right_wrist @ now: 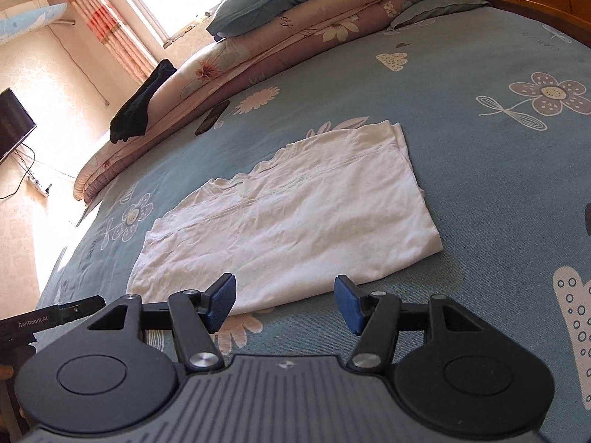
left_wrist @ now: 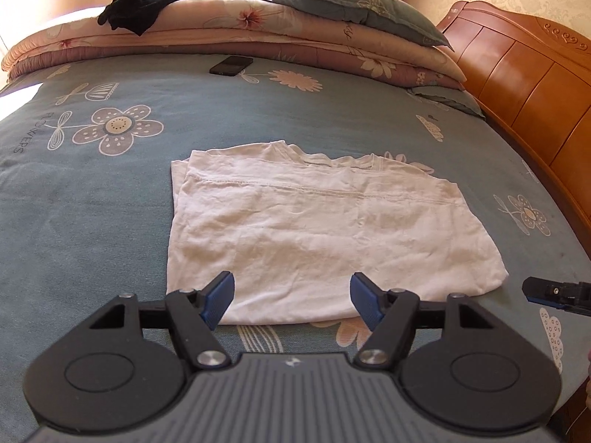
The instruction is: Fold clothes
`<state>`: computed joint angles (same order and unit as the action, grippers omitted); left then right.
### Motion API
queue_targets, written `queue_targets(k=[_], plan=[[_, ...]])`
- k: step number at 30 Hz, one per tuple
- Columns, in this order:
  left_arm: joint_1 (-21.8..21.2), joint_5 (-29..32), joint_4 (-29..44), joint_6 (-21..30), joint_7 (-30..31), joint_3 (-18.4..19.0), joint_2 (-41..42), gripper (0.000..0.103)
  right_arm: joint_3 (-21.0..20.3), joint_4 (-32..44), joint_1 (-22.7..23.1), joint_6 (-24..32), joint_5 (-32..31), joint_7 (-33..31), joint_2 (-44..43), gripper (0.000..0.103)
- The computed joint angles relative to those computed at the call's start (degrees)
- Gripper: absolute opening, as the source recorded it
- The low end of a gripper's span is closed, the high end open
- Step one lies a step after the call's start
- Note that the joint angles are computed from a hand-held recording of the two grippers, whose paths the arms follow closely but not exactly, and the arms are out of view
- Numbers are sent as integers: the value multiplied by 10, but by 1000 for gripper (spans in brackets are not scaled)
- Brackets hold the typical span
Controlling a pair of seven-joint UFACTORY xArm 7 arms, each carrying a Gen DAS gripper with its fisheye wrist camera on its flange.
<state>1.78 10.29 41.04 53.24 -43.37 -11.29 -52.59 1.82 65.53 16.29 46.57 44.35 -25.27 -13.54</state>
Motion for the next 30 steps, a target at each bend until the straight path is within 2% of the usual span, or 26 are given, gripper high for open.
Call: queue_targets(k=[3, 5, 9, 11, 14, 16, 20, 21, 25, 28, 30], plan=[[9, 10, -9, -24, 2, 5, 19, 70, 13, -10, 7, -22, -16, -7, 1, 64], [17, 12, -22, -54, 1, 20, 24, 70, 22, -14, 11, -35, -32, 2, 7, 64], [44, 9, -38, -119, 3, 55, 44, 69, 26, -15, 21, -27, -33, 13, 23, 64], [49, -1, -40, -149, 17, 76, 63, 69, 28, -21, 25, -27, -23, 12, 24, 64], [32, -47, -43, -187, 56, 124, 95, 69, 31, -33, 32, -29, -7, 14, 22, 65], [39, -60, -53, -207, 69, 128, 103, 69, 31, -41, 36, -31, 5, 12, 16, 65], [83, -37, -52, -158, 70, 102, 119, 69, 33, -51, 43, -42, 11, 3, 8, 67], [89, -36, -57, -159, 69, 103, 113, 68, 34, -50, 44, -44, 6, 4, 9, 68], [76, -73, -85, -240, 87, 140, 76, 69, 27, -39, 51, -57, 26, -24, 14, 68], [22, -122, -69, -300, 155, 190, 113, 72, 30, -17, 56, -70, 50, -54, 39, 70], [-23, -168, -54, -323, 204, 232, 153, 72, 43, 8, 57, -80, 39, -57, 69, 70]])
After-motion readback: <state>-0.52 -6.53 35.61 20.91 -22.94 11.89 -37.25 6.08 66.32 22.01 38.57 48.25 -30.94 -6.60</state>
